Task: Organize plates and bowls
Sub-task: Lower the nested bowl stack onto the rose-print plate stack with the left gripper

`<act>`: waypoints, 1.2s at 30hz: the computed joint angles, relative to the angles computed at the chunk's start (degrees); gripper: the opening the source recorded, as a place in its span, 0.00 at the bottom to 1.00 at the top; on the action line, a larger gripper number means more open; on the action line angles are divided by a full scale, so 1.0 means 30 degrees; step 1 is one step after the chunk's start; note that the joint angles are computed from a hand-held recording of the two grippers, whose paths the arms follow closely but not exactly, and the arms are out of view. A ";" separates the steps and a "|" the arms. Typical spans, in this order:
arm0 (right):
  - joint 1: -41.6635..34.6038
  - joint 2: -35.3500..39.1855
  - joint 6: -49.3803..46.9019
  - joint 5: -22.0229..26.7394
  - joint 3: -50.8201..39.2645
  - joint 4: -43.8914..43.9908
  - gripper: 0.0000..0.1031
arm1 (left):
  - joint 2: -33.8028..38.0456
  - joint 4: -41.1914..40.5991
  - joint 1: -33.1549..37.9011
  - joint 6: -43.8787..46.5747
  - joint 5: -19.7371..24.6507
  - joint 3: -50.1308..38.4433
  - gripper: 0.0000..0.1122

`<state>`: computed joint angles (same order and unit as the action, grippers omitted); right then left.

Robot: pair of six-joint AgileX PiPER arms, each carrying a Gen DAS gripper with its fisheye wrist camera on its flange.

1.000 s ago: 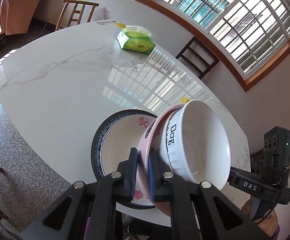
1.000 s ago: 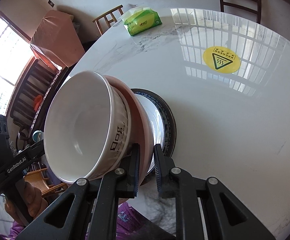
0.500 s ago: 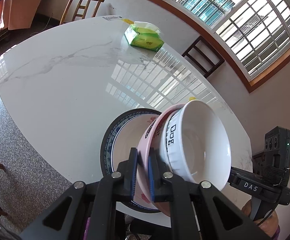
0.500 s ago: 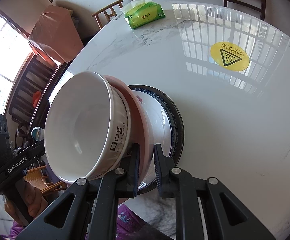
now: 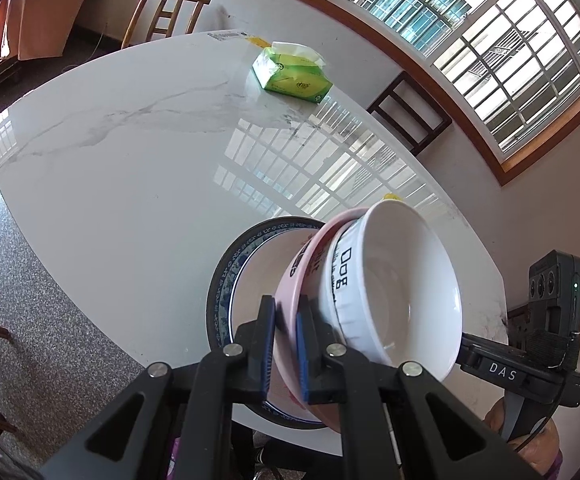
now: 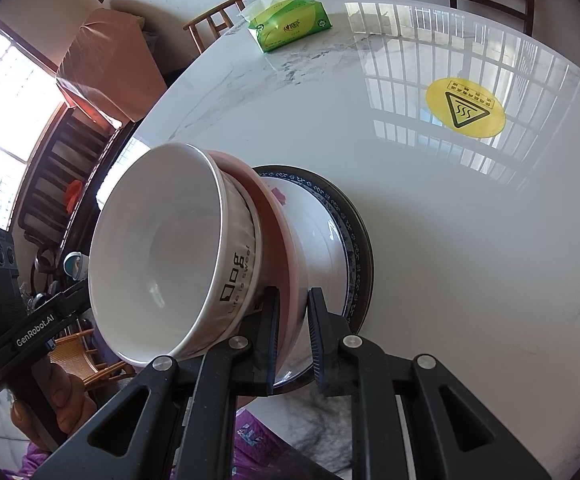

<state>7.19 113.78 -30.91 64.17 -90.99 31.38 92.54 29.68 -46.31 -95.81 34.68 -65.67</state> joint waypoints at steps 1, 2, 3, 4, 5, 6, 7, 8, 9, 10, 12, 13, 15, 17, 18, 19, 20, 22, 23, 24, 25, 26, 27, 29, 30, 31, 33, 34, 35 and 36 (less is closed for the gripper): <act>0.0001 0.0072 0.0033 0.0032 -0.0082 0.0010 0.16 | 0.0004 0.0047 -0.0010 0.0000 0.0027 -0.0007 0.07; 0.0005 0.0179 0.0035 0.0026 -0.0167 0.0027 0.16 | 0.0016 0.0101 -0.0025 -0.0010 0.0050 -0.0033 0.07; -0.0008 0.0232 0.0029 0.0032 -0.0206 0.0051 0.16 | -0.0002 0.0158 -0.0008 -0.0050 0.0022 0.0007 0.07; -0.0016 0.0296 0.0045 0.0057 -0.0270 0.0082 0.16 | -0.0006 0.0259 -0.0020 -0.0120 0.0017 0.0047 0.07; -0.0035 0.0376 0.0084 0.0122 -0.0369 0.0130 0.16 | 0.0025 0.0329 -0.0032 -0.0084 0.0074 0.0007 0.07; -0.0030 0.0427 0.0108 0.0134 -0.0425 0.0156 0.16 | 0.0050 0.0417 -0.0051 -0.0101 0.0116 -0.0006 0.07; -0.0012 0.0356 0.0091 0.0105 -0.0361 0.0140 0.16 | 0.0070 0.0576 -0.0141 -0.0195 0.0208 -0.0025 0.07; -0.0008 0.0349 0.0096 0.0109 -0.0356 0.0160 0.16 | 0.0107 0.0691 -0.0188 -0.0179 0.0299 -0.0077 0.07; -0.0065 0.0478 0.0089 0.0148 -0.0445 0.0235 0.16 | 0.0143 0.0831 -0.0233 -0.0222 0.0374 -0.0116 0.07; -0.0093 0.0545 0.0085 0.0169 -0.0499 0.0287 0.16 | 0.0179 0.1021 -0.0296 -0.0338 0.0453 -0.0144 0.07; -0.0113 0.0616 0.0008 0.0141 -0.0568 0.0331 0.16 | 0.0280 0.1474 -0.0459 -0.0519 0.0720 -0.0239 0.07; -0.0162 0.0660 0.0005 0.0171 -0.0583 0.0419 0.16 | 0.0299 0.1644 -0.0509 -0.0632 0.0772 -0.0239 0.07; -0.0184 0.0795 -0.0029 0.0166 -0.0707 0.0527 0.16 | 0.0342 0.1985 -0.0597 -0.0771 0.0889 -0.0227 0.07; -0.0203 0.0869 -0.0007 0.0131 -0.0760 0.0631 0.16 | 0.0393 0.2373 -0.0682 -0.1036 0.0958 -0.0199 0.07; -0.0180 0.0845 0.0001 0.0091 -0.0724 0.0661 0.16 | 0.0420 0.2506 -0.0703 -0.1109 0.0980 -0.0196 0.07; -0.0189 0.0836 -0.0016 0.0053 -0.0685 0.0713 0.16 | 0.0448 0.2583 -0.0696 -0.1087 0.1010 -0.0205 0.07; -0.0209 0.0798 -0.0031 0.0021 -0.0618 0.0755 0.16 | 0.0469 0.2666 -0.0692 -0.1119 0.1019 -0.0209 0.07; -0.0194 0.0854 0.0012 -0.0002 -0.0674 0.0812 0.16 | 0.0558 0.2813 -0.0660 -0.1122 0.1050 -0.0275 0.07; -0.0210 0.0934 0.0027 0.0022 -0.0766 0.0857 0.16 | 0.0614 0.2881 -0.0664 -0.1093 0.1125 -0.0336 0.07; -0.0223 0.0991 0.0038 0.0031 -0.0829 0.0904 0.16 | 0.0637 0.2956 -0.0681 -0.1117 0.1185 -0.0349 0.07; -0.0268 0.1035 0.0044 0.0057 -0.0869 0.0984 0.16 | 0.0676 0.2993 -0.0681 -0.1137 0.1231 -0.0382 0.07; -0.0283 0.1095 0.0043 0.0037 -0.0910 0.1051 0.16 | 0.0709 0.3024 -0.0670 -0.1111 0.1279 -0.0409 0.07; -0.0290 0.1133 0.0038 0.0022 -0.0941 0.1108 0.16 | 0.0734 0.3066 -0.0650 -0.1071 0.1306 -0.0417 0.07; -0.0304 0.1148 0.0063 0.0007 -0.0955 0.1204 0.16 | 0.0734 0.3183 -0.0575 -0.1180 0.1168 -0.0320 0.07; -0.0273 0.1128 0.0053 -0.0052 -0.0939 0.1215 0.17 | 0.0730 0.3232 -0.0578 -0.1166 0.1187 -0.0298 0.07; -0.0254 0.1085 0.0032 -0.0114 -0.0890 0.1221 0.17 | 0.0764 0.3317 -0.0577 -0.1155 0.1235 -0.0317 0.07; -0.0272 0.1037 0.0044 -0.0108 -0.0845 0.1297 0.17 | 0.0865 0.3583 -0.0706 -0.1282 0.1465 -0.0418 0.07; -0.0334 0.1026 -0.0033 -0.0094 -0.0789 0.1372 0.17 | 0.0914 0.3682 -0.0753 -0.1279 0.1587 -0.0474 0.07; -0.0359 0.1031 -0.0066 -0.0077 -0.0784 0.1426 0.17 | 0.0939 0.3782 -0.0795 -0.1331 0.1674 -0.0501 0.07; -0.0389 0.1052 -0.0090 -0.0072 -0.0784 0.1504 0.17 | 0.0967 0.3898 -0.0843 -0.1457 0.1753 -0.0516 0.07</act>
